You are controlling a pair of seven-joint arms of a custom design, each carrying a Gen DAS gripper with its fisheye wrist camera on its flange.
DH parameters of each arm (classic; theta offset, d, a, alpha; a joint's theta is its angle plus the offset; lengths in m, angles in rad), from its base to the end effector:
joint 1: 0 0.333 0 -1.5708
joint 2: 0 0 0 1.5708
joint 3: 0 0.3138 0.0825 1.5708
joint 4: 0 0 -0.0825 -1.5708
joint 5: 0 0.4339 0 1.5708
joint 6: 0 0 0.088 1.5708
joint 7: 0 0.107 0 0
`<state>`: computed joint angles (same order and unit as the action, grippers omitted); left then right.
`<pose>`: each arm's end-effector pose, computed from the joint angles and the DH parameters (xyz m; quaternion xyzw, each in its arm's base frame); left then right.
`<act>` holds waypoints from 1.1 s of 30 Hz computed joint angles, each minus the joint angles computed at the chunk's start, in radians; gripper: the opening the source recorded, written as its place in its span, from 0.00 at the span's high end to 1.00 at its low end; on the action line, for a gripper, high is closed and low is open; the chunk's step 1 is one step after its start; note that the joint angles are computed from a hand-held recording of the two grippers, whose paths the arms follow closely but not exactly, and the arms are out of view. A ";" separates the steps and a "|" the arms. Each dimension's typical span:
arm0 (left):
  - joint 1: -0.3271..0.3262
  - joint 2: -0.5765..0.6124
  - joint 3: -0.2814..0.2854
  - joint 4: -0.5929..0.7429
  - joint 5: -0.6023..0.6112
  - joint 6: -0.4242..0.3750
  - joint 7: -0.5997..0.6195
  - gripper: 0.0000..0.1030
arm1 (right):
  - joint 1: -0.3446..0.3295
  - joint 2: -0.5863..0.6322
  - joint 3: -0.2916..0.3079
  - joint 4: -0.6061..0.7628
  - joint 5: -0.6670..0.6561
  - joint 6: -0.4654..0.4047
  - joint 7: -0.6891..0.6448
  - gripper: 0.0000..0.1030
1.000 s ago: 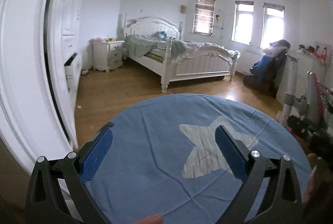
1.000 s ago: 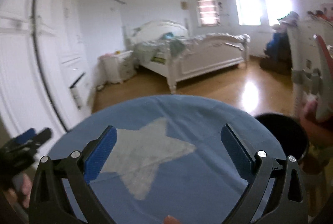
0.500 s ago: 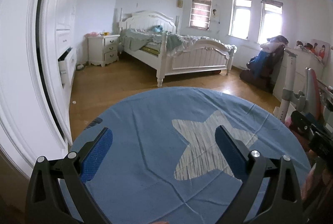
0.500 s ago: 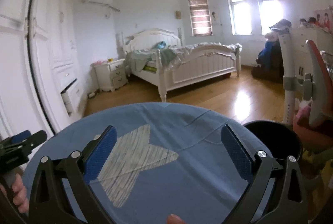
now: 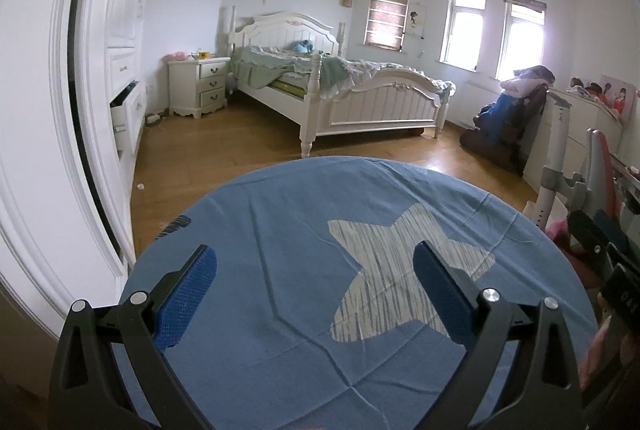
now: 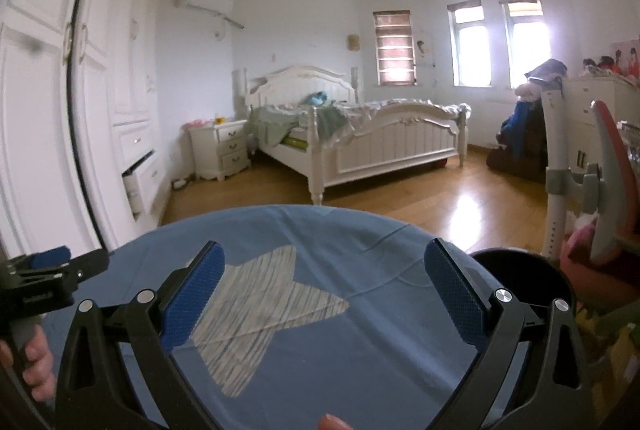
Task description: Collect trash
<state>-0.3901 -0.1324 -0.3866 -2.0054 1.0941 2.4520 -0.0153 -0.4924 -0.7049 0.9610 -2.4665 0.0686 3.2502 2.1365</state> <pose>0.4312 -0.4366 0.5571 -0.6409 0.5763 -0.3878 0.3266 0.4236 0.2854 0.5526 -0.5921 0.5350 -0.3829 0.4653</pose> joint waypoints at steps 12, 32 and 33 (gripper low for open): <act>-0.005 0.005 0.001 0.003 0.005 -0.011 -0.001 0.05 | 0.000 -0.013 0.008 0.000 -0.007 -0.010 0.024 0.05; -0.002 -0.003 0.001 -0.011 -0.002 -0.002 -0.012 0.05 | -0.002 -0.024 0.012 -0.001 -0.019 -0.016 0.047 0.05; -0.001 -0.003 0.001 -0.011 -0.001 -0.004 -0.014 0.05 | -0.002 -0.024 0.012 -0.001 -0.020 -0.016 0.048 0.05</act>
